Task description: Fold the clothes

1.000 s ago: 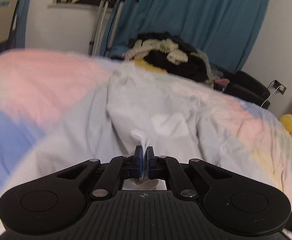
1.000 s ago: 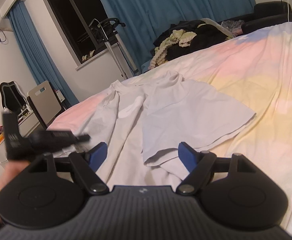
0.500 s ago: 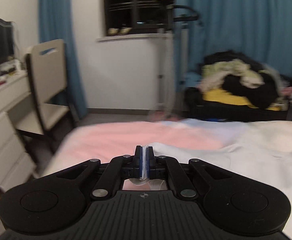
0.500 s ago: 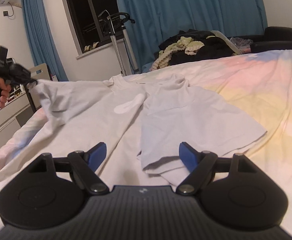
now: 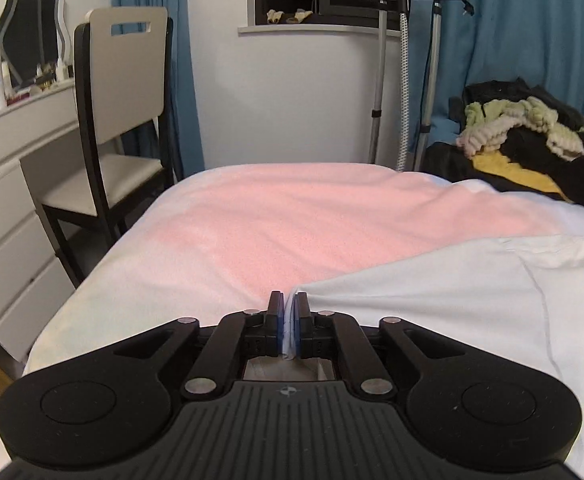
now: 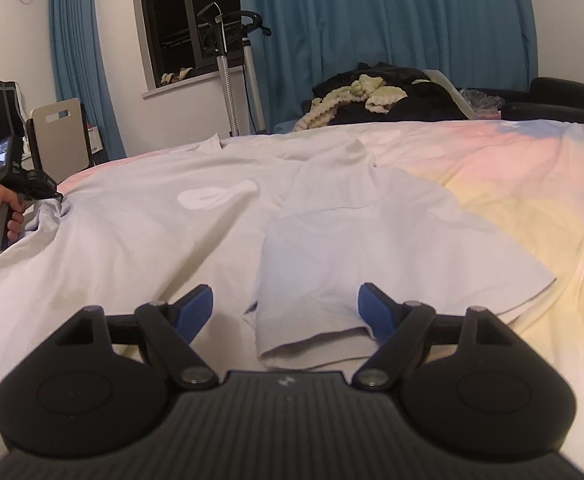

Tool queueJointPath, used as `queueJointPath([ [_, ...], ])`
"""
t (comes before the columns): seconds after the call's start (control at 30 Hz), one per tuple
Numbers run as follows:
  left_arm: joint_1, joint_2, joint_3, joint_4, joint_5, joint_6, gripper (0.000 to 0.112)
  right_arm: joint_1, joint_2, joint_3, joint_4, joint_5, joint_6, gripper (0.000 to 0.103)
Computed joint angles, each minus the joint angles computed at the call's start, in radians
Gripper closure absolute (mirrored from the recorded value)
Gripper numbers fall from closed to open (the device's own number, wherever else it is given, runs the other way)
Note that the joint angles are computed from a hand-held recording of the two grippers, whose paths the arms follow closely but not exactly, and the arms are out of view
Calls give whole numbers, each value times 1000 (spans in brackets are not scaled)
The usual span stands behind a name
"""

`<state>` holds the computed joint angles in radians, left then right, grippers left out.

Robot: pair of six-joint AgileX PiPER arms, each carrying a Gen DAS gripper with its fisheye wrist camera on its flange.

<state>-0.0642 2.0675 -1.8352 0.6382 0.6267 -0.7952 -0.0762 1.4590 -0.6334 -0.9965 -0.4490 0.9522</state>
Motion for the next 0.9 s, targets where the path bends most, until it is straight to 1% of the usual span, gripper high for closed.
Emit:
queueJointPath([
  [0.03, 4, -22, 8, -49, 12, 35, 88, -1, 3, -2, 0, -1, 0, 22],
  [0.07, 11, -63, 55, -73, -5, 52, 72, -1, 4, -2, 1, -2, 2, 22],
  [0.1, 19, -102, 100, -106, -21, 77, 65, -1, 4, -2, 2, -3, 5, 22],
  [0.13, 28, -164, 167, -178, -47, 134, 63, -4, 3, -4, -4, -6, 16, 22],
  [0.2, 47, -289, 305, -378, -95, 295, 63, -10, -10, -1, -16, -10, 38, 22],
  [0.23, 42, -356, 381, -478, -101, 359, 63, -12, -19, 2, -21, -11, 45, 22],
  [0.27, 37, -419, 445, -578, -91, 423, 63, -14, -28, 4, -26, -13, 52, 22],
  [0.37, 28, -624, 647, -878, -23, 623, 63, -14, -85, 31, -39, -17, 48, 22],
  [0.4, 17, -686, 708, -949, 2, 664, 63, -15, -109, 40, -53, -21, 54, 22],
  [0.47, -36, -789, 814, -1013, 3, 685, 63, -39, -160, 59, -118, -50, 116, 22],
  [0.5, -77, -820, 855, -1006, -20, 660, 63, -67, -184, 68, -175, -88, 183, 22],
  [0.53, -130, -850, 891, -968, -45, 599, 62, -103, -206, 77, -228, -133, 250, 22],
  [0.57, -184, -851, 904, -890, -54, 507, 61, -142, -231, 88, -281, -175, 312, 22],
  [0.63, -282, -805, 883, -706, -12, 307, 61, -225, -286, 109, -384, -254, 417, 22],
  [0.7, -350, -749, 848, -587, 77, 131, 72, -302, -346, 127, -465, -301, 496, 21],
  [0.73, -359, -746, 854, -559, 87, 95, 83, -335, -378, 135, -498, -312, 536, 21],
  [0.77, -364, -736, 840, -550, 111, 77, 101, -368, -403, 139, -529, -324, 575, 21],
  [0.8, -370, -726, 826, -542, 135, 59, 109, -403, -425, 141, -559, -340, 612, 20],
  [0.83, -370, -725, 810, -546, 160, 43, 109, -441, -443, 143, -585, -361, 643, 20],
  [0.9, -409, -726, 771, -463, 238, -11, 109, -500, -463, 141, -622, -388, 678, 19],
])
